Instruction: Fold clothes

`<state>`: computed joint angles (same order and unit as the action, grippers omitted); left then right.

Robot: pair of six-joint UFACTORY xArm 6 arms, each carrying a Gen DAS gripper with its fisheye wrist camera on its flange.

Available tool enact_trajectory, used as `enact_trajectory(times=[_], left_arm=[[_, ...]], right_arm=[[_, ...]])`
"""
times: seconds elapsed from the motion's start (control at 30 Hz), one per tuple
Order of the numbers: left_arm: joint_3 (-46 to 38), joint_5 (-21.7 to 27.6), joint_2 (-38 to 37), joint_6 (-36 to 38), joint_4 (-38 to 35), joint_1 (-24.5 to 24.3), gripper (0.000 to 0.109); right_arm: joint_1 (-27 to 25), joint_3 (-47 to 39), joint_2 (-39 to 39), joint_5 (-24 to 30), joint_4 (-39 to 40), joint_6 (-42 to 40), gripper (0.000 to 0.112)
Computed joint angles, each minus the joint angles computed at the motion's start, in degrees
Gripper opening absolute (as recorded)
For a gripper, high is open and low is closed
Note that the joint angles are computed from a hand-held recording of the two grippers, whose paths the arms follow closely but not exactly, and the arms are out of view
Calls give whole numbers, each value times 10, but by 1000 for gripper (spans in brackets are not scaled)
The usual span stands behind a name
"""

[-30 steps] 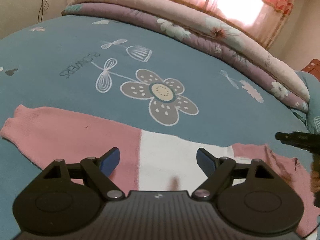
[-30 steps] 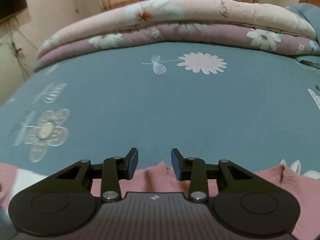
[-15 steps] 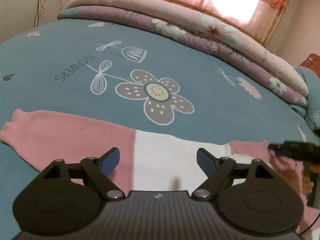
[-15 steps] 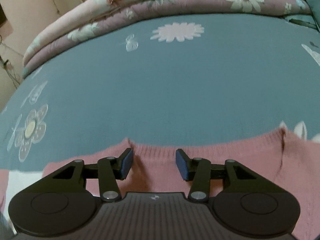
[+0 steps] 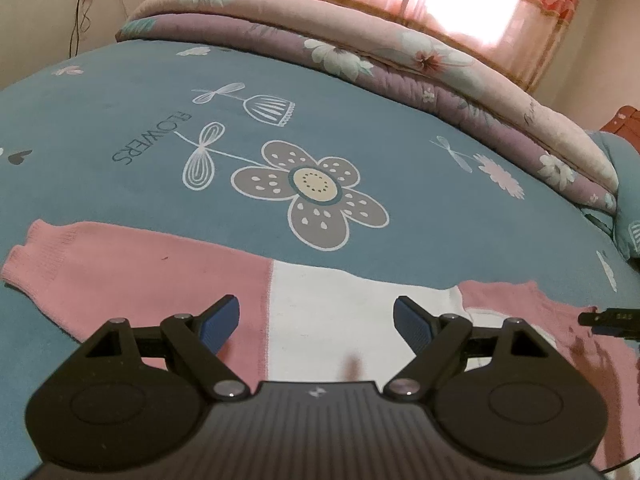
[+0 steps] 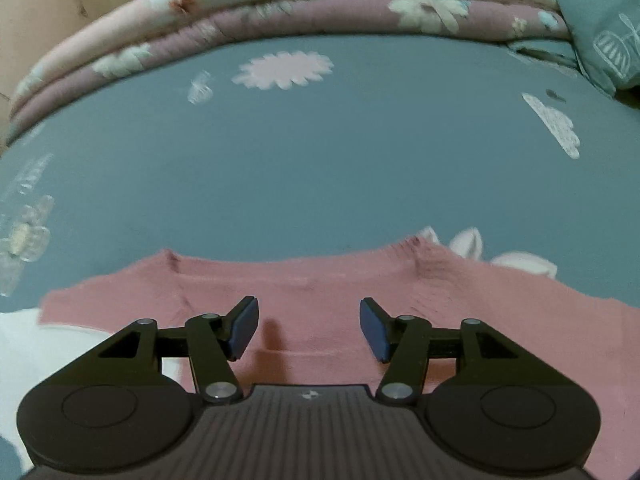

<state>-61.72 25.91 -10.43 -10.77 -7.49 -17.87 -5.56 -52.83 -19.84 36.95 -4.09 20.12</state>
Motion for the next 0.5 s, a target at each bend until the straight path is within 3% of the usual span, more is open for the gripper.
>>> enact_trajectory(times=[0.13,0.2,0.3,0.43,0.5], left_arm=[[-4,2,5,-7,14,-3,84],[-7,8,9,-8,19,-4,84],[-10,12,9,-17,35,-7,84],[-4,-1,0,-17,53,-19,84],[-6,3,0,-3,49,-29,84]], right_arm=[[-7,10,28,-56,-26,21,69],[-7,-6,47,-58,-32,34,74],[-5,-29,52,-37,-43,42,74],[-3,-26,-5,-27,11,-14,74],[0,-35,-41,9,23,-35,74]])
